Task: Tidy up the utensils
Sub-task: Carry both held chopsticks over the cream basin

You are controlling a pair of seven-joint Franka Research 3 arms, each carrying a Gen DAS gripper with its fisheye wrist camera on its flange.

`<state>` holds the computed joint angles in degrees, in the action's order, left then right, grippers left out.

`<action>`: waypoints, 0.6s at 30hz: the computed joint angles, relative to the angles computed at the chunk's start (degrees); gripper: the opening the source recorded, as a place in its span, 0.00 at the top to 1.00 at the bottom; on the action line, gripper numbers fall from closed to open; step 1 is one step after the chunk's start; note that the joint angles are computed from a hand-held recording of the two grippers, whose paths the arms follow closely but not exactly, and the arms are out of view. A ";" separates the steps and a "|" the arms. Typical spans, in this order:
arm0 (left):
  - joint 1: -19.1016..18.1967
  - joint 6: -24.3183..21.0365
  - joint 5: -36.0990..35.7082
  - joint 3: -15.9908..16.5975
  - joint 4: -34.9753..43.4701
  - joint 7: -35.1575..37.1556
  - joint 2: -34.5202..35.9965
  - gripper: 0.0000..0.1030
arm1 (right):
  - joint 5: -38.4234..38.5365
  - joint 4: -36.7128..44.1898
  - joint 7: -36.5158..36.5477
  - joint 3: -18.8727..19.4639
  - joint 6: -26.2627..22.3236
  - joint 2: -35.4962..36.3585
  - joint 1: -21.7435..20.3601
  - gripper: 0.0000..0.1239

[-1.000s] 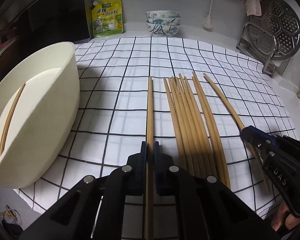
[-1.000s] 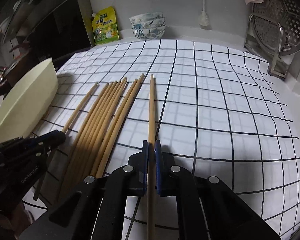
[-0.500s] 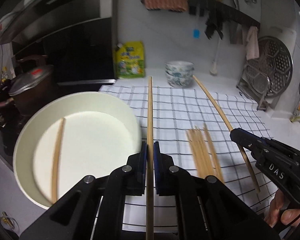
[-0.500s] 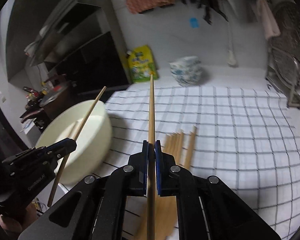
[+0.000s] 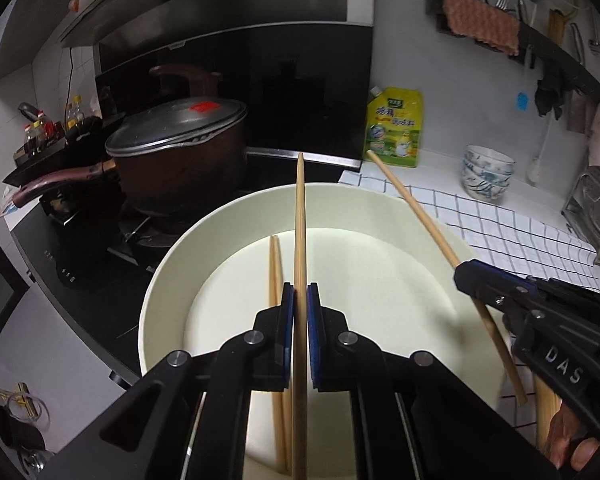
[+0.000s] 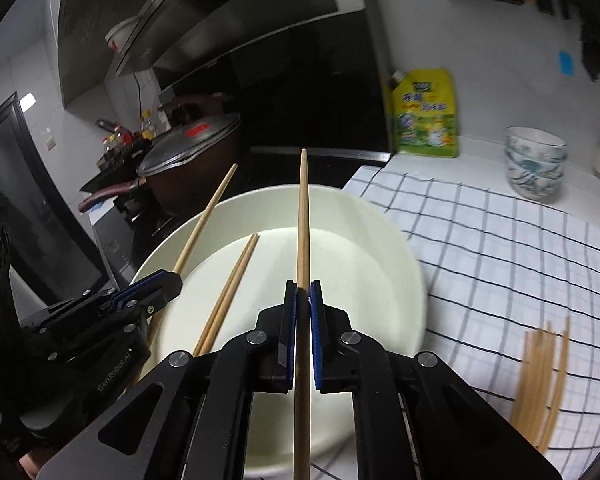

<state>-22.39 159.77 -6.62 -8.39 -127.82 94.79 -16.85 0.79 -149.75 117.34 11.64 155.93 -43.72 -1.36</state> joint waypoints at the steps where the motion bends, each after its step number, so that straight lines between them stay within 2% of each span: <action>1: 0.11 -0.08 0.05 0.08 0.33 0.08 0.65 0.93 | 0.05 0.84 -0.11 0.12 -0.02 1.68 0.15 0.95; 6: 0.76 -1.44 -1.42 0.18 2.44 1.32 4.03 0.93 | -0.74 3.60 0.32 0.23 -1.17 7.35 0.63 0.95; 10: 1.01 -1.48 -3.35 -0.17 2.69 3.23 4.56 0.92 | -1.56 3.73 1.30 -0.37 -2.49 8.63 0.81 0.95; 13: 2.23 -1.86 -1.62 -1.19 2.80 1.32 4.57 0.92 | -2.16 3.59 1.98 -0.68 -3.18 8.58 0.87 0.94; 15: 2.62 -2.60 -1.44 -1.29 3.07 0.33 4.64 0.82 | -3.07 3.54 2.64 -0.36 -3.23 8.22 0.40 0.94; 18: 3.30 -3.83 -0.94 -1.47 3.21 -1.57 4.43 0.68 | -4.22 2.79 3.83 0.12 -2.94 6.75 -0.22 0.86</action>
